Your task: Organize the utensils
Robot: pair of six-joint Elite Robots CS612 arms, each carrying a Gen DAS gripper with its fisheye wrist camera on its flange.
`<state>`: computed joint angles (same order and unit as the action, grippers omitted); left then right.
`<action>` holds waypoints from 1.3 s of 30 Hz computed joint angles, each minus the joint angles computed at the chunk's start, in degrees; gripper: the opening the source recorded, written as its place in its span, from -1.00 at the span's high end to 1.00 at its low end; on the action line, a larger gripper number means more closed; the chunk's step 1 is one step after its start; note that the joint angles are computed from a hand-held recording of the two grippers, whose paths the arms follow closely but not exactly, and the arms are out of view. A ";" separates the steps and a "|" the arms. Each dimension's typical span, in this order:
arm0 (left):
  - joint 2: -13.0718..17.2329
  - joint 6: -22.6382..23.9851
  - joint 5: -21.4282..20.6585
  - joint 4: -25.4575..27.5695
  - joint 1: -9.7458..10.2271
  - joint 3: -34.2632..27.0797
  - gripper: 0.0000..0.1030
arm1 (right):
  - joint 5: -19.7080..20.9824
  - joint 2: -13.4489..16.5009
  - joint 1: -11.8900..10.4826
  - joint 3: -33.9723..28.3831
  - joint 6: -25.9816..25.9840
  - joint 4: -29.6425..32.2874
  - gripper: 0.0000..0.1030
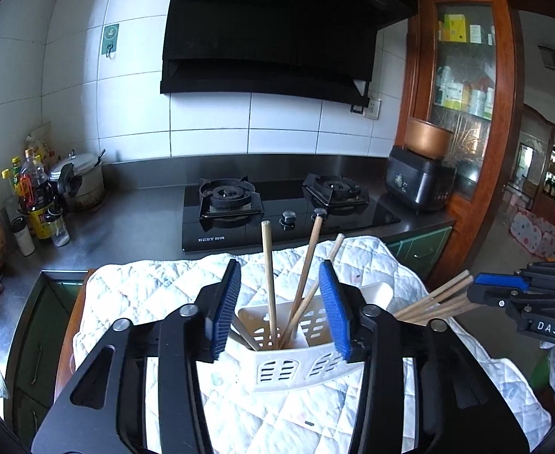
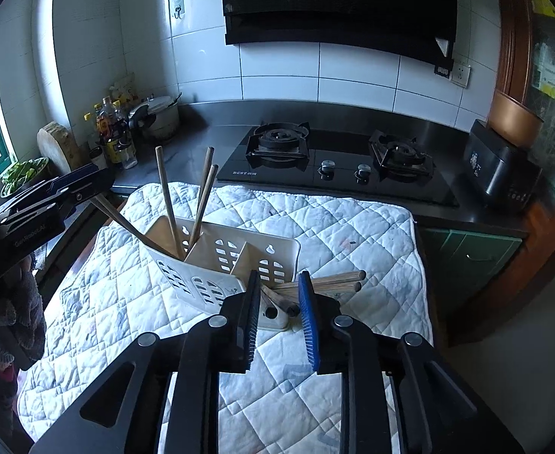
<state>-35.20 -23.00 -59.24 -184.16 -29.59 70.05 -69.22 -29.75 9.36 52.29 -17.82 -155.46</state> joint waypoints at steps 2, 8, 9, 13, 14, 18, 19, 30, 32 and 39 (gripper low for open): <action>-0.78 0.34 0.53 -2.02 -0.51 1.79 -0.02 | 0.39 -1.24 -0.24 2.51 0.35 -2.67 0.48; -2.99 0.40 2.18 -6.01 -2.26 7.27 -0.36 | -0.01 -4.77 -0.52 10.63 0.91 -11.85 0.24; -3.37 0.33 2.47 -6.45 -2.59 8.23 -0.44 | 0.37 -5.29 -0.57 11.89 1.03 -12.87 0.18; -4.50 0.77 5.04 -8.42 -4.06 11.49 -0.59 | 0.51 -7.01 -0.63 16.45 1.91 -16.81 0.02; -4.76 0.87 5.76 -8.85 -4.42 12.24 -0.62 | 0.18 -7.30 -0.59 17.44 1.97 -18.01 0.00; -5.85 0.70 7.27 -10.63 -5.66 15.61 -0.75 | -1.09 -8.31 -0.29 21.19 1.88 -22.08 -0.17; -6.03 0.60 7.84 -11.00 -5.94 16.32 -0.76 | -1.42 -8.52 -0.21 22.13 1.78 -23.12 -0.19; -7.59 -4.74 11.49 -11.75 -8.34 23.04 -0.86 | -3.72 -9.61 0.32 29.99 3.08 -30.90 -0.64; -7.84 -6.08 12.10 -11.12 -8.70 23.97 -0.86 | -3.98 -9.66 0.27 31.03 3.98 -31.96 -0.69; -8.37 -11.49 11.75 -10.16 -9.28 26.88 -0.87 | -6.48 -9.67 0.50 34.32 4.22 -35.59 -0.79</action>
<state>-43.56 -34.48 -47.49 -194.31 -38.87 96.93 -75.70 -39.42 9.86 86.61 -13.60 -191.05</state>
